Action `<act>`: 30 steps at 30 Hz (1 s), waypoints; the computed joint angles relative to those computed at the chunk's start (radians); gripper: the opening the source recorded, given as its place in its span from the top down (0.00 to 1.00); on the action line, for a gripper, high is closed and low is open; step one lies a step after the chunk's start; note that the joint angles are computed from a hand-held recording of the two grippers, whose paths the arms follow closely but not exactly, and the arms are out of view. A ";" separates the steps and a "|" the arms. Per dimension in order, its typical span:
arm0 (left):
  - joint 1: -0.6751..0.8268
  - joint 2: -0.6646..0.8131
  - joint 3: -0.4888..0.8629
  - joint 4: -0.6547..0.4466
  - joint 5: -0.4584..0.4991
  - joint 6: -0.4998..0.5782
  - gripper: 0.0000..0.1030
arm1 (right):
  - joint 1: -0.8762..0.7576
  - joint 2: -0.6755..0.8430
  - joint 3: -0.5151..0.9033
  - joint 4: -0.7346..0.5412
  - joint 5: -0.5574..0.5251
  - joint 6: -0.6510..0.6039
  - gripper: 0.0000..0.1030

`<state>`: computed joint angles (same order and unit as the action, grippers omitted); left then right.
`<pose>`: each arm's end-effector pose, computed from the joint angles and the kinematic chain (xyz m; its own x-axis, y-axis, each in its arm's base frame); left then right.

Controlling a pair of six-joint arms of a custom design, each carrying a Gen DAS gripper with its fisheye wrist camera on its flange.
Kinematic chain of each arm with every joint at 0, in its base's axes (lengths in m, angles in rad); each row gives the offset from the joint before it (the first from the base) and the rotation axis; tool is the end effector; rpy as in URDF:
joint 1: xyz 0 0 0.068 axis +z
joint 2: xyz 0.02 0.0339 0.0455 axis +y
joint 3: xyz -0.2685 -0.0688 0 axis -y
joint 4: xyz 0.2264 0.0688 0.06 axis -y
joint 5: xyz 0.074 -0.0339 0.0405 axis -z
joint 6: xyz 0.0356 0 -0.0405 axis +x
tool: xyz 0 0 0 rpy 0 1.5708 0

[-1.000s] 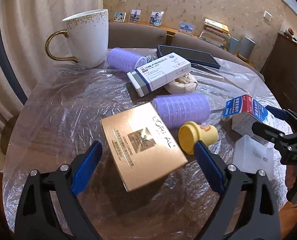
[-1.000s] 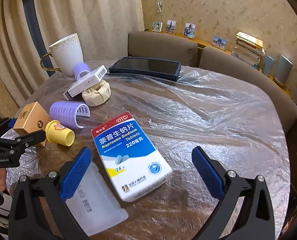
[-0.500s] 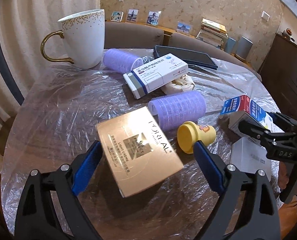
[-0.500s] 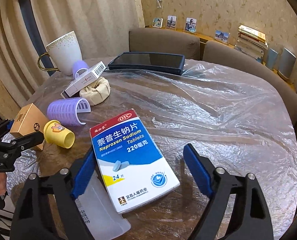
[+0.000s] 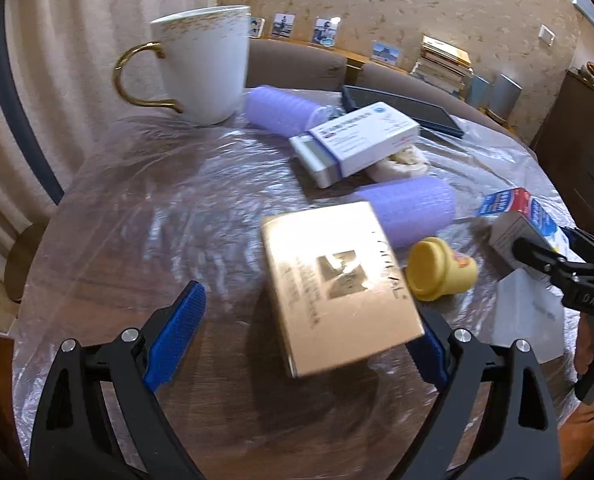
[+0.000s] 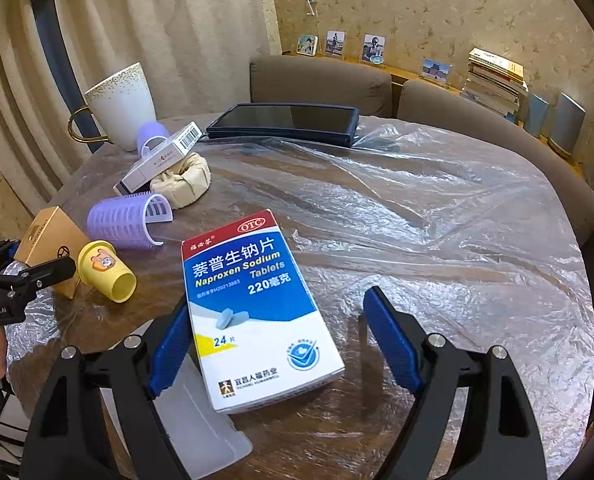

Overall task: Collect trash
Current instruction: 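Move the left tool to the gold L'Oréal box while the right tool approaches the Naproxen box, then grasp the L'Oréal box with the left tool while the right tool grasps the Naproxen box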

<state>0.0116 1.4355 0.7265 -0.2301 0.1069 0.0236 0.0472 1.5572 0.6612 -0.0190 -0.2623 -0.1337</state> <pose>0.2593 -0.0008 0.1894 -0.8055 0.0141 -0.5924 0.0705 0.9949 -0.0721 0.2700 0.0220 0.1568 -0.7575 -0.1647 -0.6317 -0.3072 0.9437 0.1224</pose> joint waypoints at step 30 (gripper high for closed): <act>0.022 0.101 0.096 -0.045 0.099 0.035 0.32 | 0.004 0.038 0.081 -0.115 -0.006 0.009 0.41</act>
<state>0.0337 1.5361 0.8228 -0.2753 0.2064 0.0590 0.0508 1.5951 0.7420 -0.1345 -0.2679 -0.1246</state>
